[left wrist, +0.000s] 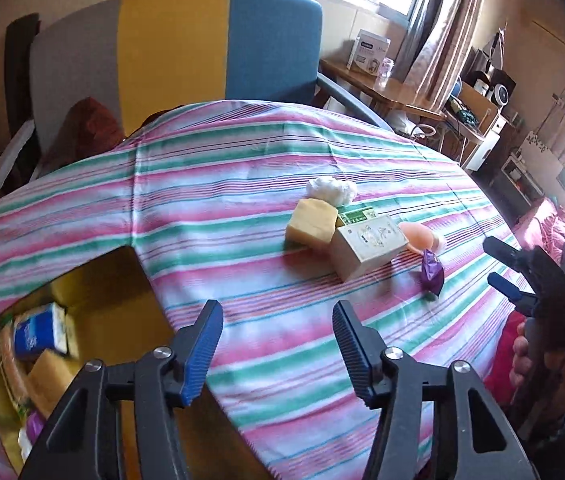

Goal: Organize objects
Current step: 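Grasp the second yellow sponge with the left gripper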

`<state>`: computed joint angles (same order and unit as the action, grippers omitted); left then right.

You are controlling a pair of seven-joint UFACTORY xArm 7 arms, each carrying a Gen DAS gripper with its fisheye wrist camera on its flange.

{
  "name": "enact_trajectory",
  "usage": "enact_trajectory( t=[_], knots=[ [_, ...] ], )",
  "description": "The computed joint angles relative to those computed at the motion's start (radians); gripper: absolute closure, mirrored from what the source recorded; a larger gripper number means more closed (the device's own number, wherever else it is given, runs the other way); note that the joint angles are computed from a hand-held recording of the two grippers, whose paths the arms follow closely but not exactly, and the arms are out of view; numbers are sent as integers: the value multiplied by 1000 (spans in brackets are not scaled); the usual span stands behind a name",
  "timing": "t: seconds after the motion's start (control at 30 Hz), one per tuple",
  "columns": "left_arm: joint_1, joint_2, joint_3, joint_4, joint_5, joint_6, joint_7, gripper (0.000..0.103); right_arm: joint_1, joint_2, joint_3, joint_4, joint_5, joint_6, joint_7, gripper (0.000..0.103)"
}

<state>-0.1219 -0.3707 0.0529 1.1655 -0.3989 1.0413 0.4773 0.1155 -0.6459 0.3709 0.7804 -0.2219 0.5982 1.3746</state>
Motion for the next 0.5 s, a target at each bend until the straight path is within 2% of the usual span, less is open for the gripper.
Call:
enact_trajectory(
  t=[0.07,0.33,0.4,0.5],
  knots=[
    [-7,54,-22,36,10,-8,-22,49,7,-2,-8,-8,6,-15,-3,2],
    [-26,287,-98,201,70,-32,-118,49,30,5,-33,-32,43,-86,-36,1],
    [-29,351,-108,259,49,-12,-145,48,35,8,-38,-35,54,-96,-47,1],
    [-34,435,-127,335,40,8,-183,40,39,9,-45,-44,69,-121,-58,1]
  ],
)
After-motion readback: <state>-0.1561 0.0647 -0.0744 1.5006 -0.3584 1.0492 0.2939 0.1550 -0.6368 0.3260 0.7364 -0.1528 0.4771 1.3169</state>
